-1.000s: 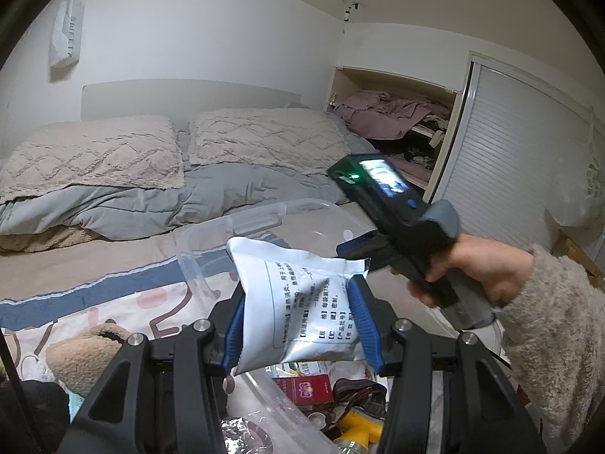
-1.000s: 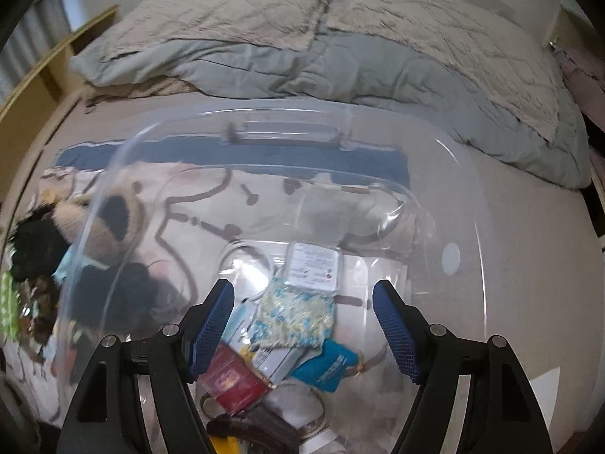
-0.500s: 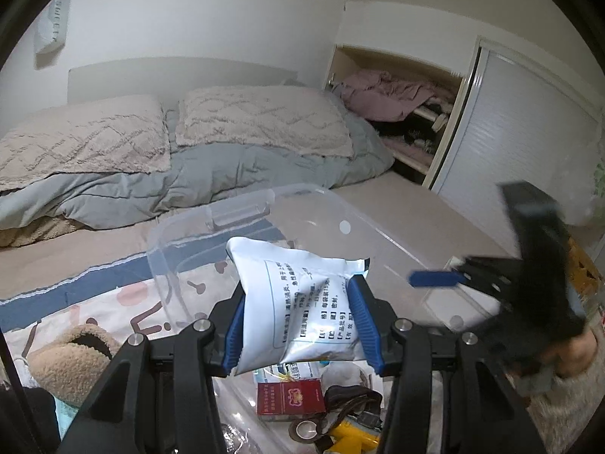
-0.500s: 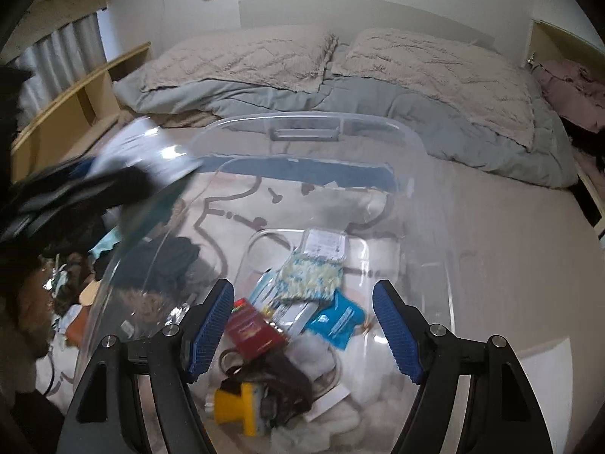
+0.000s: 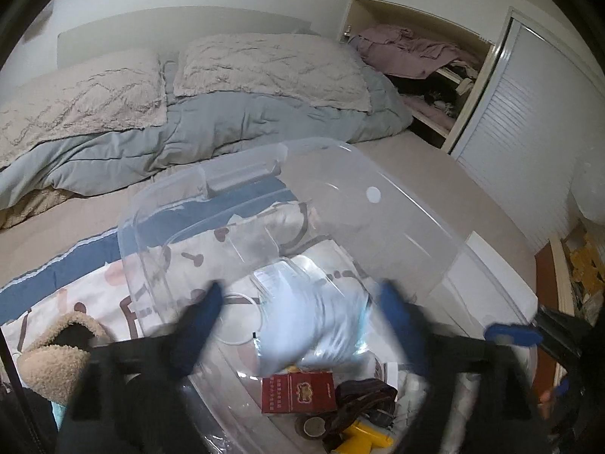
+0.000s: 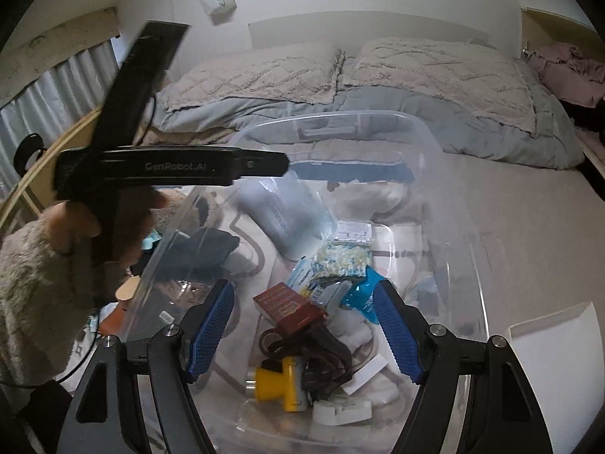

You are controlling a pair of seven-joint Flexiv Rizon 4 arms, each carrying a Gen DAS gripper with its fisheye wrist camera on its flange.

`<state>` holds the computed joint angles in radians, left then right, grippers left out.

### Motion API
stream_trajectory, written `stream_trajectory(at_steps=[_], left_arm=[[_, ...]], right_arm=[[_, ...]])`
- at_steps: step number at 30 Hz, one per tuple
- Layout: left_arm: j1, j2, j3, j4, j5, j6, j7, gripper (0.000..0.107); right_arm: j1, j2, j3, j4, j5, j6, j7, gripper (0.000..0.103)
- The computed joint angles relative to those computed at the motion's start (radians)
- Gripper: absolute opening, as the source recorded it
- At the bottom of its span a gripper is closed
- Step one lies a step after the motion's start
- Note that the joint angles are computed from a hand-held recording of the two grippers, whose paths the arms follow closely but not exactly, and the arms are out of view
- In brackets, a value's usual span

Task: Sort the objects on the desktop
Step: 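Lower the white sachet into the clear bin and open the left tool, then withdraw both tools from the bin back toward the pile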

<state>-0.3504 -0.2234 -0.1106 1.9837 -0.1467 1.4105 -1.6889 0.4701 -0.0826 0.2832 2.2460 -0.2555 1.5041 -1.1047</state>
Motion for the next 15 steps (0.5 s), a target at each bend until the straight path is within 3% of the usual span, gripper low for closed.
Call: stream_trajectory(at_steps=[2, 6, 11, 15], left_arm=[[-0.021, -0.002, 0.029, -0.010, 0.049, 0.003, -0.038, 0.099], [0.000, 0.009, 0.003, 0.014, 0.021, 0.012, -0.006, 0.099], [-0.010, 0.027, 0.021, 0.031, 0.048, 0.013, -0.029, 0.099], [-0.006, 0.054, 0.014, 0.064, 0.041, 0.033, -0.035, 0.099]], right_arm=[[-0.003, 0.003, 0.012, 0.008, 0.029, 0.020, -0.010, 0.076], [-0.002, 0.003, 0.021, 0.019, 0.060, 0.038, -0.017, 0.076], [0.005, 0.003, 0.015, 0.035, 0.060, 0.057, 0.014, 0.076], [0.030, 0.014, -0.046, 0.078, -0.080, 0.101, 0.153, 0.076]])
